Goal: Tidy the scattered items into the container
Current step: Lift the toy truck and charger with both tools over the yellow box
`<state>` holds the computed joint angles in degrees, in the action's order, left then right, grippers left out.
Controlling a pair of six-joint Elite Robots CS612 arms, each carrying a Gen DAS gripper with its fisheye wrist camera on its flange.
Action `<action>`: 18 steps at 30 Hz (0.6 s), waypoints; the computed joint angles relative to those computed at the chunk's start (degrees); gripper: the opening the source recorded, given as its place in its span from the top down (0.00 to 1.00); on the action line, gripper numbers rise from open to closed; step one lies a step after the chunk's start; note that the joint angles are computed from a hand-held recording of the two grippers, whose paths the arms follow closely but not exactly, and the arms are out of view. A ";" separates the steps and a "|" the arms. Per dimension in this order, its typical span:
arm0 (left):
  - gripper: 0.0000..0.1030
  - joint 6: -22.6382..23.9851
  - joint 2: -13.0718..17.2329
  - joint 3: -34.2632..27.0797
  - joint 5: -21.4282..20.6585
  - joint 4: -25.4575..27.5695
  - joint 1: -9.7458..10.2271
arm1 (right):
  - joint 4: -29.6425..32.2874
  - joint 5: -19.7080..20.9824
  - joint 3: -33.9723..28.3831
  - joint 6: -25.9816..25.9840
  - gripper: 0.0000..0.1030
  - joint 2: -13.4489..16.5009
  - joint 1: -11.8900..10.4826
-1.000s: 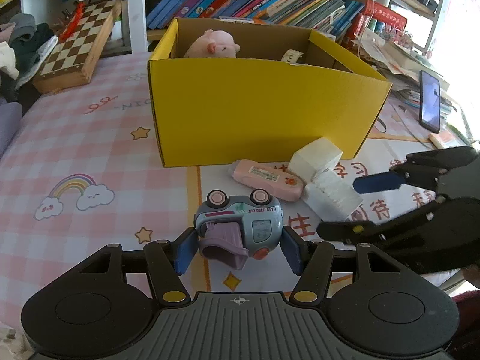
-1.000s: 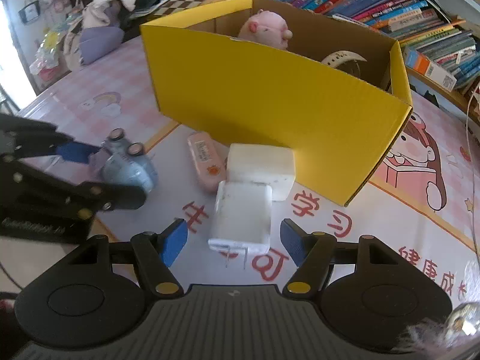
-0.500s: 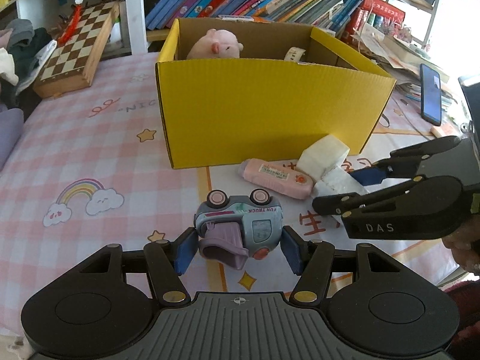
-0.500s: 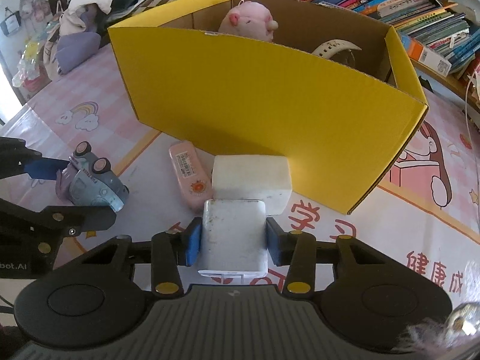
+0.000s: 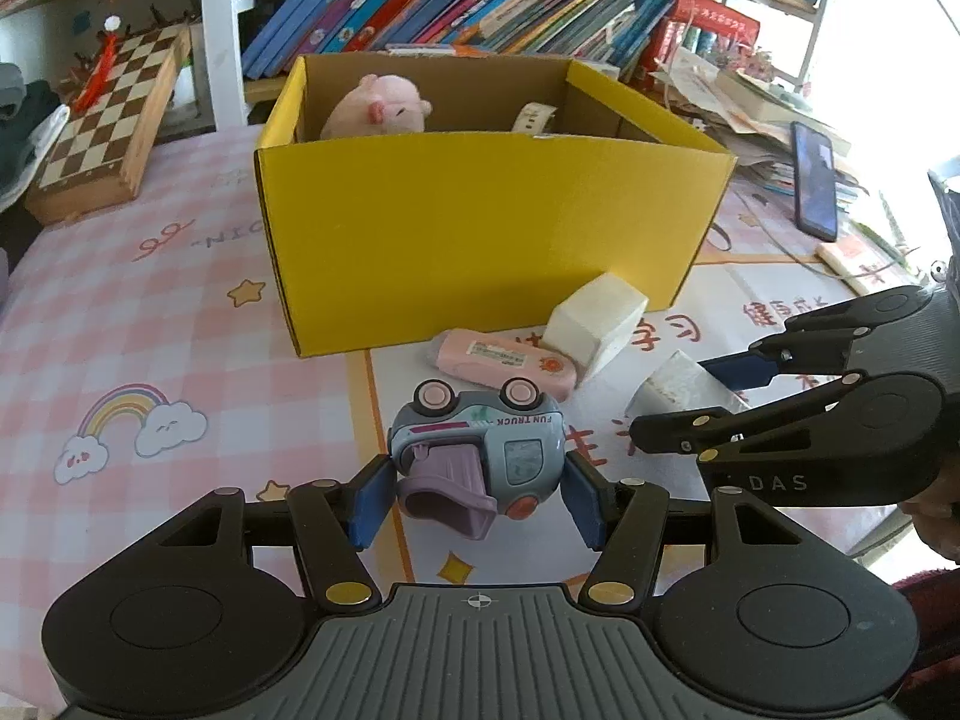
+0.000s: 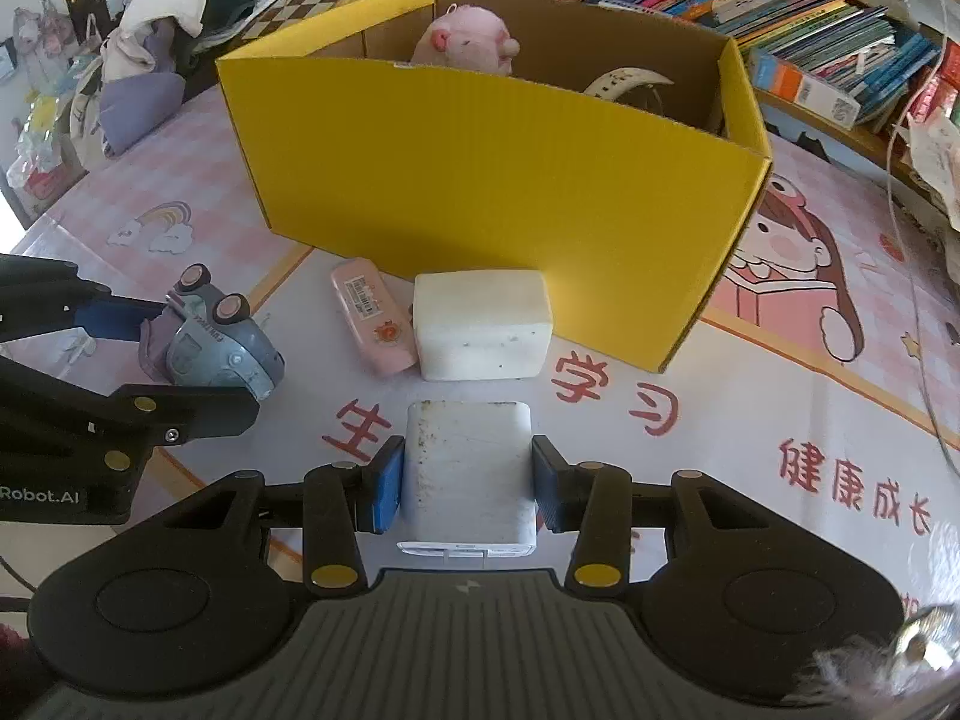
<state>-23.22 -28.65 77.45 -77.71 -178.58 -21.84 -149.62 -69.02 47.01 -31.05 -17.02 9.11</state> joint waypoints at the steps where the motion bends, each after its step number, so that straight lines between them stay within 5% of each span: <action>1: 0.42 0.24 -0.12 0.26 -0.04 -0.68 -0.02 | -0.51 -0.07 0.61 0.32 0.60 -0.32 -0.05; 8: 0.42 1.39 -0.86 1.74 -0.44 -4.12 -0.16 | -1.39 -1.70 3.42 3.67 0.60 -2.14 -0.31; 18: 0.42 2.72 -1.85 3.81 -2.07 -8.63 -0.30 | -6.13 0.95 8.87 2.65 0.60 -5.18 -0.44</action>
<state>-20.50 -30.50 81.26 -79.78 -187.20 -22.14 -155.75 -68.07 55.88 -28.40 -22.20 8.66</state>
